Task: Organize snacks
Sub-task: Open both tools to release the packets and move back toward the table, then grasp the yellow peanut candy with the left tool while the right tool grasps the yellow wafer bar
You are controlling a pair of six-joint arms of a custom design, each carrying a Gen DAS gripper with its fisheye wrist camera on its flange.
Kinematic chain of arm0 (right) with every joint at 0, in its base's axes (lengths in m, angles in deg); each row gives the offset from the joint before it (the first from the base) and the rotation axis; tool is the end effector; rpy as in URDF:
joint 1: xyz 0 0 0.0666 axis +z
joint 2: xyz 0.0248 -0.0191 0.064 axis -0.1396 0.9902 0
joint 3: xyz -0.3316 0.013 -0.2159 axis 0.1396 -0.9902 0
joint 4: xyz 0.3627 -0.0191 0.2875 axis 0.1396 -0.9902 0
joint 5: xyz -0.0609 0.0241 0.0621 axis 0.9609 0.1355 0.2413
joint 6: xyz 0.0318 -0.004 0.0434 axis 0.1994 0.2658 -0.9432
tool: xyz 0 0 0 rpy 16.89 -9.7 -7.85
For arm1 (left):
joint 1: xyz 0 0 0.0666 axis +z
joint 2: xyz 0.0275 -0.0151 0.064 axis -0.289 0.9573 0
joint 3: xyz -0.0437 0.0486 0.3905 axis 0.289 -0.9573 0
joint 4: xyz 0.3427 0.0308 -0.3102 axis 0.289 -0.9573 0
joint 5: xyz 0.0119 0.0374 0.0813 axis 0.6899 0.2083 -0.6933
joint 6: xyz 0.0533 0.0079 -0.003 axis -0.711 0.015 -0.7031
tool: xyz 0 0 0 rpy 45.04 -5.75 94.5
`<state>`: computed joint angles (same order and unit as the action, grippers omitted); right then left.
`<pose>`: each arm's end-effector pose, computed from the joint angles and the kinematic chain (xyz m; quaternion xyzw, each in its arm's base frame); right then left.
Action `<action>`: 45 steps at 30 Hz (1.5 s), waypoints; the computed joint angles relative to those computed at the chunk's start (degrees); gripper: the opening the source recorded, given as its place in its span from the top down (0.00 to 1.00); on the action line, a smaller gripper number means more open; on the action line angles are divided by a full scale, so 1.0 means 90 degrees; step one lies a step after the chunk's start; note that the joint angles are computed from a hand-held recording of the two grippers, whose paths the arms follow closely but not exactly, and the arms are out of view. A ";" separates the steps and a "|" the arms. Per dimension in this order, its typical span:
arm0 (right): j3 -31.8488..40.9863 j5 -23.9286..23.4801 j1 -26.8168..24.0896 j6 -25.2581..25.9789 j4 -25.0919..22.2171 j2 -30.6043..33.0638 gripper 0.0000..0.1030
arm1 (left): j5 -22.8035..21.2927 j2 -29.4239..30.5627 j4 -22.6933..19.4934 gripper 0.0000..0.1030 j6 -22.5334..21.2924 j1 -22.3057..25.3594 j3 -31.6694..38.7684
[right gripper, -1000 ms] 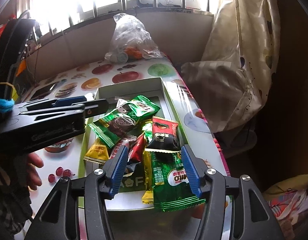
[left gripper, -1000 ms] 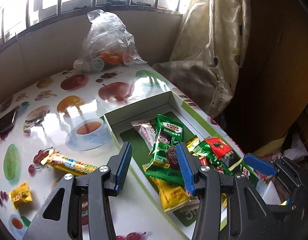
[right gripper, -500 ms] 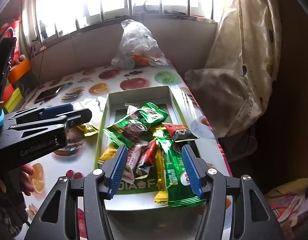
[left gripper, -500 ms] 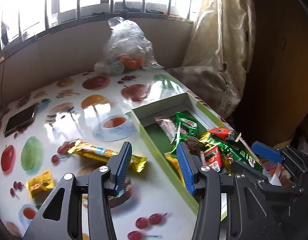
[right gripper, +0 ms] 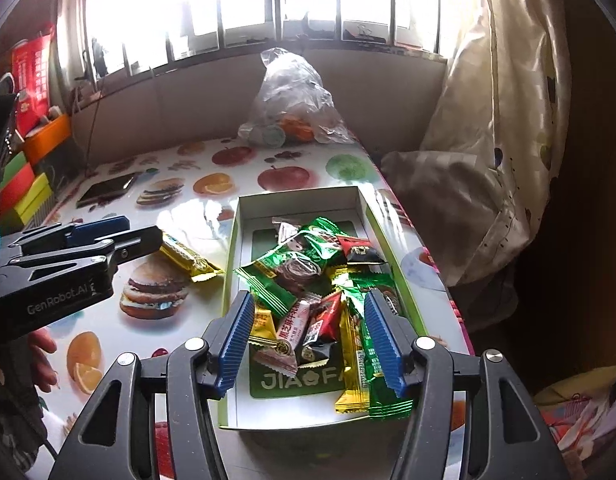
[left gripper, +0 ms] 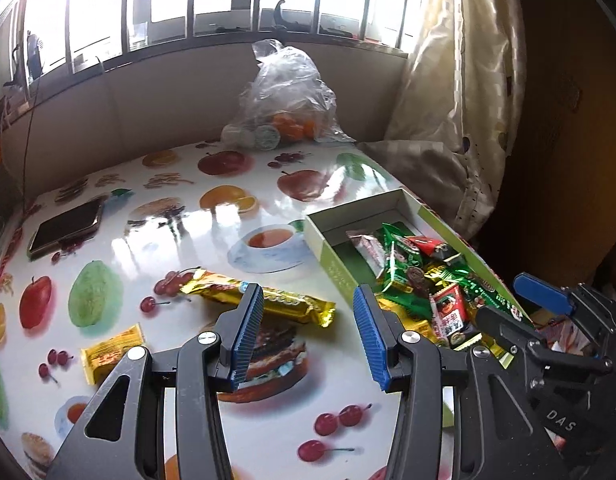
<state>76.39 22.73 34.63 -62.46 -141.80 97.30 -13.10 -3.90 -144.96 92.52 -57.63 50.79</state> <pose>0.2631 0.2132 0.5353 0.1135 0.9118 -0.0348 0.3931 0.3738 -0.3232 0.5375 0.2644 0.8823 -0.1559 0.3570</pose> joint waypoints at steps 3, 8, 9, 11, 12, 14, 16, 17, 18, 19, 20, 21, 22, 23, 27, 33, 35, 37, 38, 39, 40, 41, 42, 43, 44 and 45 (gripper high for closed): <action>0.0052 -0.0003 0.0043 0.0043 0.0069 0.0053 0.45 | -0.0023 -0.0068 -0.0024 0.53 0.0002 0.0097 -0.0052; 0.0153 -0.0123 0.0095 0.0235 0.0305 0.0200 0.45 | -0.0005 -0.0201 -0.0084 0.53 -0.0101 0.0330 -0.0176; 0.0172 -0.0155 0.0096 0.0281 0.0363 0.0234 0.45 | 0.0015 -0.0228 -0.0101 0.53 -0.0120 0.0400 -0.0203; 0.0232 -0.0216 0.0111 0.0415 0.0487 0.0340 0.45 | -0.0053 -0.0280 -0.0110 0.53 -0.0146 0.0539 -0.0260; 0.0252 -0.0251 0.0117 0.0494 0.0565 0.0382 0.45 | -0.0029 -0.0302 -0.0119 0.53 -0.0159 0.0606 -0.0280; 0.0272 -0.0403 0.0094 0.0631 0.0748 0.0451 0.45 | 0.0063 -0.0325 -0.0135 0.53 -0.0178 0.0756 -0.0313; 0.0297 -0.0545 0.0051 0.0715 0.0869 0.0525 0.45 | 0.0106 -0.0355 -0.0144 0.53 -0.0245 0.0881 -0.0357; 0.0316 -0.0618 0.0028 0.0745 0.0918 0.0571 0.45 | 0.0096 -0.0371 -0.0146 0.53 -0.0312 0.0927 -0.0381; 0.0331 -0.0674 0.0010 0.0786 0.0956 0.0609 0.45 | 0.0100 -0.0386 -0.0145 0.53 -0.0373 0.0979 -0.0405; 0.0339 -0.0739 -0.0013 0.0854 0.1015 0.0647 0.45 | 0.0096 -0.0398 -0.0144 0.53 -0.0409 0.1032 -0.0425; 0.0344 -0.0830 -0.0047 0.0940 0.1080 0.0693 0.45 | 0.0101 -0.0388 -0.0159 0.53 -0.0426 0.1086 -0.0427; 0.0358 -0.0887 -0.0074 0.0988 0.1096 0.0739 0.45 | 0.0138 -0.0383 -0.0173 0.53 -0.0442 0.1153 -0.0438; 0.0385 -0.0944 -0.0109 0.1030 0.1096 0.0813 0.45 | 0.0147 -0.0386 -0.0172 0.53 -0.0453 0.1200 -0.0454; 0.0401 -0.0995 -0.0139 0.1042 0.1094 0.0858 0.45 | 0.0161 -0.0395 -0.0162 0.53 -0.0469 0.1250 -0.0477; 0.0446 -0.1151 -0.0200 0.1132 0.1172 0.1000 0.45 | 0.0272 -0.0387 -0.0181 0.53 -0.0607 0.1437 -0.0536; 0.0622 -0.1466 -0.0309 0.1493 0.1248 0.1299 0.45 | 0.0470 -0.0420 -0.0144 0.53 -0.0983 0.1729 -0.0646; 0.0681 -0.1545 -0.0339 0.1611 0.1303 0.1391 0.45 | 0.0499 -0.0448 -0.0040 0.53 -0.1075 0.1846 -0.0712; 0.0741 -0.1642 -0.0388 0.1682 0.1359 0.1496 0.45 | 0.0458 -0.0405 -0.0048 0.53 -0.1149 0.1900 -0.0686; 0.0760 -0.1692 -0.0417 0.1708 0.1380 0.1536 0.45 | 0.0487 -0.0384 -0.0053 0.53 -0.1192 0.1945 -0.0673; 0.0790 -0.1718 -0.0440 0.1716 0.1372 0.1585 0.45 | 0.0534 -0.0368 -0.0054 0.53 -0.1223 0.1982 -0.0664; 0.0819 -0.1713 -0.0449 0.1723 0.1358 0.1627 0.45 | 0.0602 -0.0355 -0.0058 0.53 -0.1275 0.2024 -0.0656; 0.0844 -0.1730 -0.0461 0.1753 0.1364 0.1665 0.45 | 0.0677 -0.0344 -0.0040 0.53 -0.1324 0.2066 -0.0653; 0.0875 -0.1772 -0.0478 0.1793 0.1367 0.1705 0.45 | 0.0791 -0.0333 -0.0017 0.53 -0.1368 0.2119 -0.0658; 0.0915 -0.1803 -0.0486 0.1852 0.1361 0.1755 0.45 | 0.0895 -0.0303 -0.0049 0.53 -0.1417 0.2167 -0.0644; 0.0955 -0.1811 -0.0484 0.1914 0.1353 0.1803 0.45 | 0.0953 -0.0265 -0.0095 0.53 -0.1471 0.2206 -0.0620; 0.0988 -0.1830 -0.0487 0.2005 0.1360 0.1847 0.45 | 0.0958 -0.0240 -0.0116 0.53 -0.1553 0.2237 -0.0617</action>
